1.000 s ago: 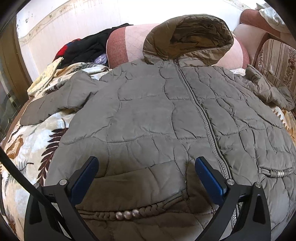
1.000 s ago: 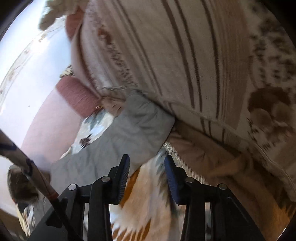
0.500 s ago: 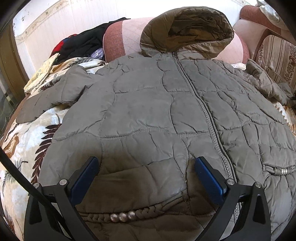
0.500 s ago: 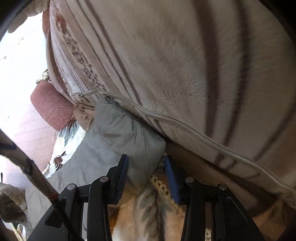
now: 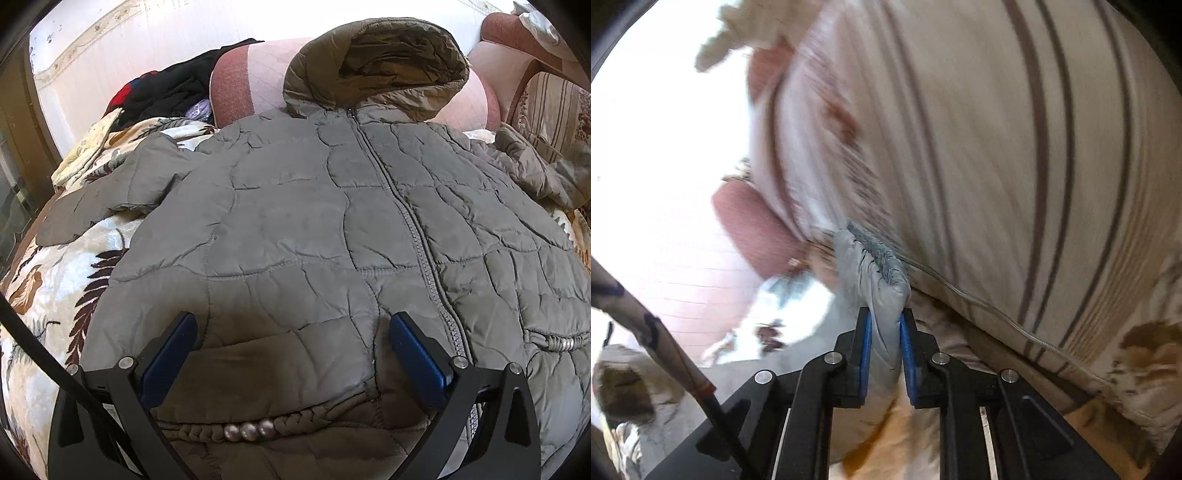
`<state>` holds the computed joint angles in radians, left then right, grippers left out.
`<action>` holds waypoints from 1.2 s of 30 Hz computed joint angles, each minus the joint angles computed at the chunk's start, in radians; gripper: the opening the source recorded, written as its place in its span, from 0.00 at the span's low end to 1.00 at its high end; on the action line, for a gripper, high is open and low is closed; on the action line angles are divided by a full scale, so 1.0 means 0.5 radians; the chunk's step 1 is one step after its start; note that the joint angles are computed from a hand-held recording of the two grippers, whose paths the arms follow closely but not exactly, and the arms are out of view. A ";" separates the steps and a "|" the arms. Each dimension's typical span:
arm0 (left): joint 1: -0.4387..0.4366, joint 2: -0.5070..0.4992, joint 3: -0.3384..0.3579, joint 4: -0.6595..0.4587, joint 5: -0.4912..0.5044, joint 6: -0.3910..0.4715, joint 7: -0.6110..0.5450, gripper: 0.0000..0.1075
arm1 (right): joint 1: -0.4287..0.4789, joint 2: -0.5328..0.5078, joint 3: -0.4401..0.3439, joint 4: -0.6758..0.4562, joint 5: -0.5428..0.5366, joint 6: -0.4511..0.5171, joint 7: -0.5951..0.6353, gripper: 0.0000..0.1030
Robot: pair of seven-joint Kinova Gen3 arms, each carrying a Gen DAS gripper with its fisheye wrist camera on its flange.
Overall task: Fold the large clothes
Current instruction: 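Lift the held sleeve with the right tool and carry it across the jacket body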
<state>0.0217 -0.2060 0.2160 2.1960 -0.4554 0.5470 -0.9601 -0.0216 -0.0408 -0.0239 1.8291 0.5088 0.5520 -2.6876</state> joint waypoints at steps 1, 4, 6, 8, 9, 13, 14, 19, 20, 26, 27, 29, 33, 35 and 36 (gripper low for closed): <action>0.005 0.002 -0.016 -0.003 0.020 0.000 -0.017 0.96 | -0.014 -0.034 -0.013 -0.023 -0.009 0.021 0.017 0.16; 0.006 -0.007 -0.037 -0.005 0.056 0.004 -0.042 0.96 | -0.057 -0.132 -0.104 -0.123 0.007 0.135 0.047 0.15; -0.001 -0.021 -0.042 -0.005 0.069 0.000 -0.052 0.96 | -0.082 -0.175 -0.158 -0.189 0.004 0.201 0.081 0.13; -0.017 -0.041 -0.034 -0.001 0.067 -0.011 -0.049 0.96 | -0.103 -0.200 -0.222 -0.250 0.033 0.266 0.089 0.13; -0.024 -0.059 -0.032 0.003 0.069 -0.018 -0.050 0.96 | -0.118 -0.217 -0.266 -0.291 0.066 0.317 0.083 0.13; -0.058 -0.125 -0.031 0.015 0.097 -0.035 -0.084 0.96 | -0.186 -0.257 -0.353 -0.405 0.060 0.399 0.099 0.12; -0.056 -0.139 -0.052 0.015 0.127 -0.036 -0.116 0.96 | -0.197 -0.272 -0.364 -0.425 0.049 0.418 0.106 0.12; -0.055 -0.172 -0.122 0.008 0.276 -0.025 -0.277 0.96 | -0.215 -0.284 -0.363 -0.415 0.012 0.484 0.120 0.27; -0.058 -0.181 -0.124 0.011 0.297 -0.031 -0.298 0.96 | -0.220 -0.303 -0.310 -0.359 -0.053 0.451 0.139 0.34; -0.142 -0.152 0.013 0.009 0.246 -0.036 -0.254 0.96 | -0.101 -0.252 -0.167 -0.090 -0.220 0.311 0.221 0.49; -0.148 -0.141 0.031 0.011 0.230 -0.041 -0.237 0.96 | -0.070 -0.225 -0.129 -0.025 -0.252 0.259 0.224 0.49; -0.152 -0.117 0.050 0.007 0.202 -0.042 -0.211 0.96 | -0.027 -0.176 -0.051 0.060 -0.342 0.154 0.287 0.49; -0.128 -0.062 0.050 0.000 0.161 -0.040 -0.175 0.96 | 0.060 -0.017 0.064 0.144 -0.488 0.009 0.409 0.49; -0.108 -0.042 0.037 -0.003 0.149 -0.038 -0.164 0.96 | 0.101 0.079 0.115 0.167 -0.561 -0.080 0.483 0.49; -0.101 -0.027 0.035 -0.006 0.138 -0.034 -0.155 0.96 | 0.113 0.119 0.129 0.162 -0.583 -0.106 0.504 0.49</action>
<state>-0.0286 -0.2196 0.2336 2.1930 -0.3864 0.5300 -1.0377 0.0351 0.0189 0.0408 1.9102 0.2171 0.4991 -2.4357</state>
